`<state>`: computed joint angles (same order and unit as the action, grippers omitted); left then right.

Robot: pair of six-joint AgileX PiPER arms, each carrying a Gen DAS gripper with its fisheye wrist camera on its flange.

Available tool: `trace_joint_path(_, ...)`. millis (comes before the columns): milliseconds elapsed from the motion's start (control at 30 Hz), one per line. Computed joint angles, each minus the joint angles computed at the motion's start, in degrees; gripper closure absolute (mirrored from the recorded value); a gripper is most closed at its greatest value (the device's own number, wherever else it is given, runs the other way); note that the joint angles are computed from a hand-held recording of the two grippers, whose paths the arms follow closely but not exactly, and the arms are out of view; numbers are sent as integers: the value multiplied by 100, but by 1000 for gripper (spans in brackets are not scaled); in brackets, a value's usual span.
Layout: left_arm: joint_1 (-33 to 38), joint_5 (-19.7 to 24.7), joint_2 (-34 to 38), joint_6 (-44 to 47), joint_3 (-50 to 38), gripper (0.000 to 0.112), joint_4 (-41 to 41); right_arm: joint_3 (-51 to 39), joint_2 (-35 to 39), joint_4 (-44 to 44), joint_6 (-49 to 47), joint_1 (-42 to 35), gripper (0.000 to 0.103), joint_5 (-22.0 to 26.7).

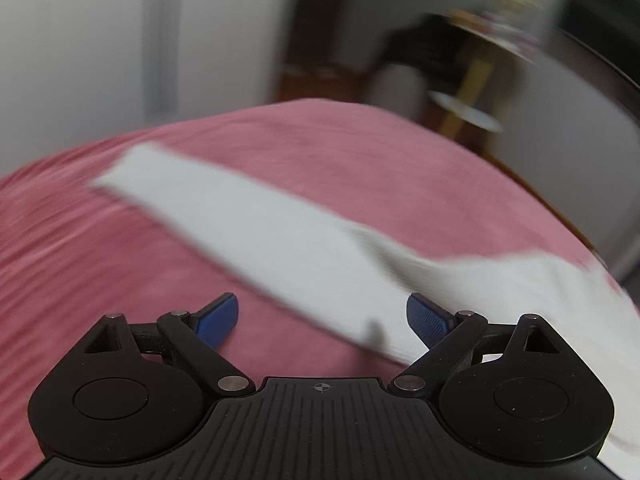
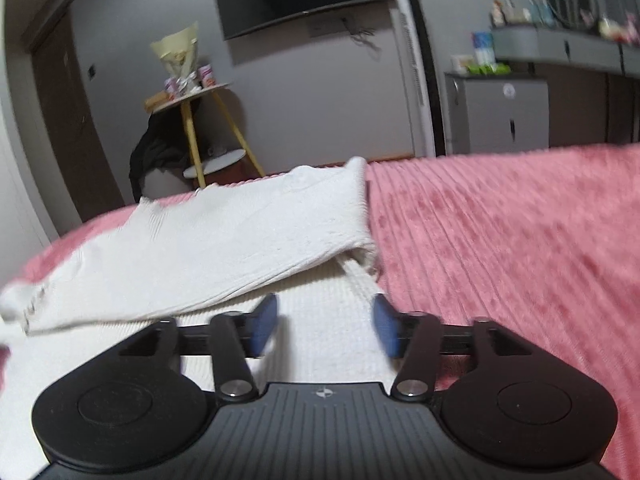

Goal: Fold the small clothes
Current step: 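Carry the cuff across the sweater body with the left gripper and release, then move the right gripper to the other sleeve's ruffled cuff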

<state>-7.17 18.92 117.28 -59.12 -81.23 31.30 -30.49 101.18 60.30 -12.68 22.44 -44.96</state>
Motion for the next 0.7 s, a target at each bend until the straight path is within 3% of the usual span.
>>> trace_joint_path(33, 235, -45, -5, 46, 37, 17, -279, -122, 18, 527, -549, 226, 23, -130)
trace_joint_path(133, 824, -242, 106, 216, -31, 17, -1017, -331, 80, 1389, -1456, 637, 21, -486)
trace_joint_path(367, 1636, -441, 793, 1755, -877, 23, -3163, -431, 221, 1404, -1427, 471, 17, -58)
trace_joint_path(433, 1751, -582, 942, 2349, -1026, 33, -3796, -415, 267, 1273, -1319, 436, 14, -42)
trace_joint_path(500, 1861, -431, 1174, 2872, -1360, 52, -4310, -520, 369, 1337, -1461, 438, 11, -44)
trace_joint_path(633, 2051, -281, 1504, 2787, -1729, 67, -4589, -583, 453, 1356, -1503, 445, 10, -68)
trace_joint_path(700, 2169, -343, 1585, 3112, -1760, 78, -5195, -556, 453, 1251, -1394, 402, 9, -43)
